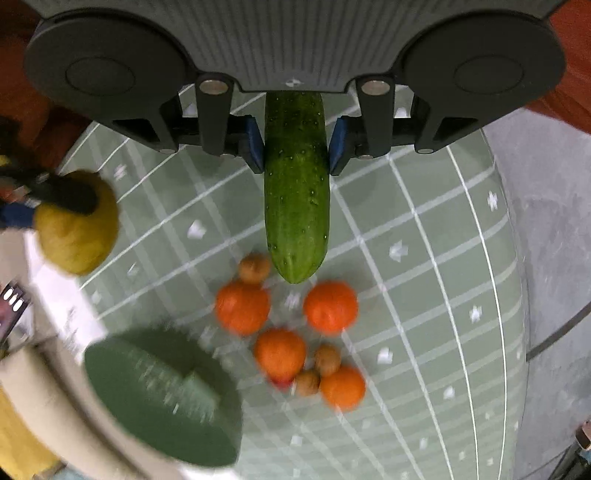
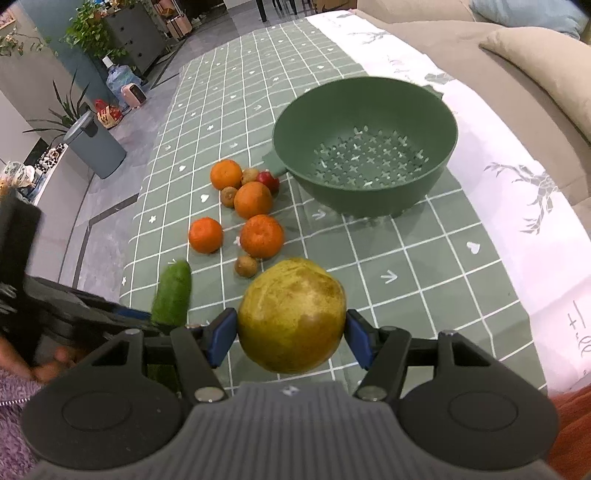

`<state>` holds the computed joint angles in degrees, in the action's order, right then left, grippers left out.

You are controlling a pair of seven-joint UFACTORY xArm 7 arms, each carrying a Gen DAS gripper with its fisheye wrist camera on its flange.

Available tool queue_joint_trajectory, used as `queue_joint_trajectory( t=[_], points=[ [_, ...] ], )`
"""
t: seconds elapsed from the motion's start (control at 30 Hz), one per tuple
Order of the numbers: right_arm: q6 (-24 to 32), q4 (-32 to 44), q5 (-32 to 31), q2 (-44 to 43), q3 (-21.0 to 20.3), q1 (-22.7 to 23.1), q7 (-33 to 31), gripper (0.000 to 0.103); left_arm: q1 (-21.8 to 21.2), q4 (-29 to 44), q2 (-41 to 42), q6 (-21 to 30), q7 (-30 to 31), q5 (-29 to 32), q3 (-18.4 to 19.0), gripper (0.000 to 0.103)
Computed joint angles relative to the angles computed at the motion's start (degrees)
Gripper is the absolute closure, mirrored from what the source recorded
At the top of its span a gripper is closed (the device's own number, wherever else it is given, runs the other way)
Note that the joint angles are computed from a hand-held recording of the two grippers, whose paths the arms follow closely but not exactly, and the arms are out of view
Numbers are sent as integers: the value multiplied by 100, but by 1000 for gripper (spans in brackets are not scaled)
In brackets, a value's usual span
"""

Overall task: Organize fruits
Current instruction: 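Lower the cucumber and yellow-green fruit into the green colander and open both tools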

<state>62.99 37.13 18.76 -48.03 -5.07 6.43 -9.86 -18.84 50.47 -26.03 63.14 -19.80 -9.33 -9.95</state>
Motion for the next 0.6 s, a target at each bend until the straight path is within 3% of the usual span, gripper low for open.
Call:
queue_joint_trajectory(
  t=[0.3, 0.6],
  points=[
    [-442, 652, -2, 642, -186, 94, -637, 43, -1, 1303, 806, -725, 414, -106, 81, 62],
    [-975, 1711, 206, 2064, -394, 129, -1911, 43, -132, 3011, 2352, -1225, 735, 316, -105, 62]
  ],
)
